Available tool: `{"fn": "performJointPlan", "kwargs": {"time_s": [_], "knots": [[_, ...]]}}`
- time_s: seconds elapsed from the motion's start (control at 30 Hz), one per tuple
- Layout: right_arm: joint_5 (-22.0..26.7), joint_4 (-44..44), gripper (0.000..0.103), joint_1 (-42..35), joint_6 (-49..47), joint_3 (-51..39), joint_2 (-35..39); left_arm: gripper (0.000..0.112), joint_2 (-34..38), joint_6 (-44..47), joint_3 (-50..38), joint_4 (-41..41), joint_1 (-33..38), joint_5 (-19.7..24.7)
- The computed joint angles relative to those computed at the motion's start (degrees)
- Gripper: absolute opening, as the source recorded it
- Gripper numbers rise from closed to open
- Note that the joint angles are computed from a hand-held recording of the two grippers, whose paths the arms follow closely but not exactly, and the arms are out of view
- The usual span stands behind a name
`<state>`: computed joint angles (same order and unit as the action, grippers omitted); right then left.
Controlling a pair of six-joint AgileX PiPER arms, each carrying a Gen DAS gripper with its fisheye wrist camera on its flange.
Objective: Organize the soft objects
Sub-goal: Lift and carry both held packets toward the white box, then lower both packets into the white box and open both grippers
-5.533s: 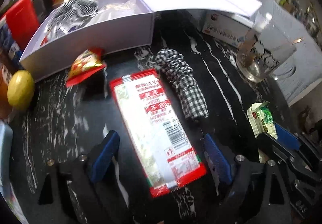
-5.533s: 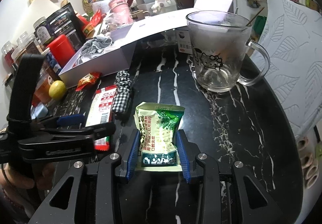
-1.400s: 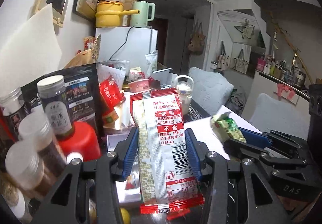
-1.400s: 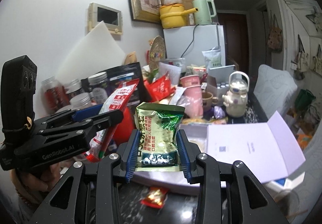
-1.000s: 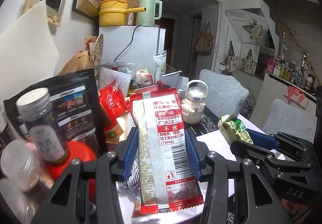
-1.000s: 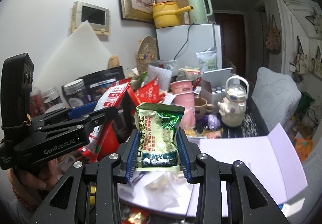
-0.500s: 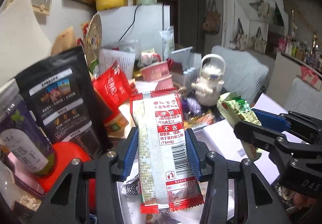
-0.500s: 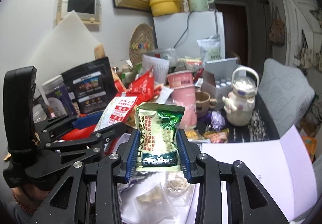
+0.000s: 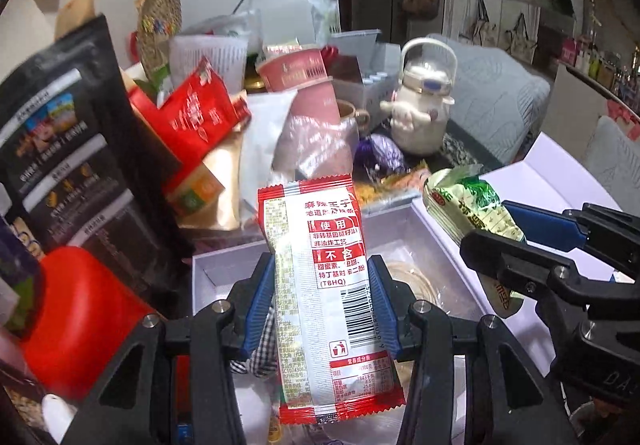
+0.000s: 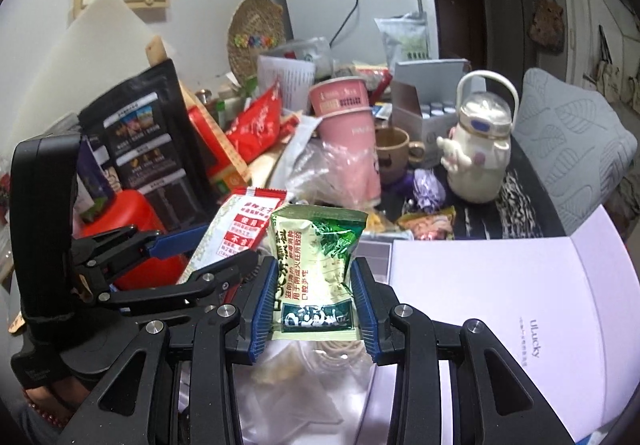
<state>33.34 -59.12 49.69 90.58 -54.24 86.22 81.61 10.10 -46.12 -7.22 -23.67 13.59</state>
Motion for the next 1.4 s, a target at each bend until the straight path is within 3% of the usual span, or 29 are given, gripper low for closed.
{"fn": "performJointPlan", "kwargs": {"time_s": [0.4,0.53,0.87,1.1,1.17,1.3,1.4], "knots": [[-3.3,6.8,0.037,-3.7,-5.8,-1.3,5.4,0.046,7.9,-15.5,-3.9,14.6,-1.1,3.2],[-3.2,9.4,0.037,-4.2,-8.6,-2.4,7.5,0.046,9.3,-25.6,-4.1,24.9,-2.2,3.2],[-2.5,13.5,0.037,-5.2,-12.7,-4.2,10.9,0.049,12.1,-35.8,-6.4,34.7,-3.6,7.5],[-0.8,12.6,0.043,-4.4,-11.7,-4.0,10.0,0.053,11.9,-34.9,-7.7,33.4,-4.1,10.8],[-0.4,12.2,0.049,-4.3,-10.8,-3.7,9.2,0.053,11.1,-34.6,-7.6,33.1,-4.0,10.9],[0.8,11.1,0.049,-3.7,-8.6,-2.7,7.0,0.053,8.3,-36.5,-6.5,35.1,-4.2,10.4],[2.4,10.6,0.051,-2.8,-7.1,-2.1,5.2,0.053,5.8,-33.6,-5.9,31.7,-3.8,9.7]]}}
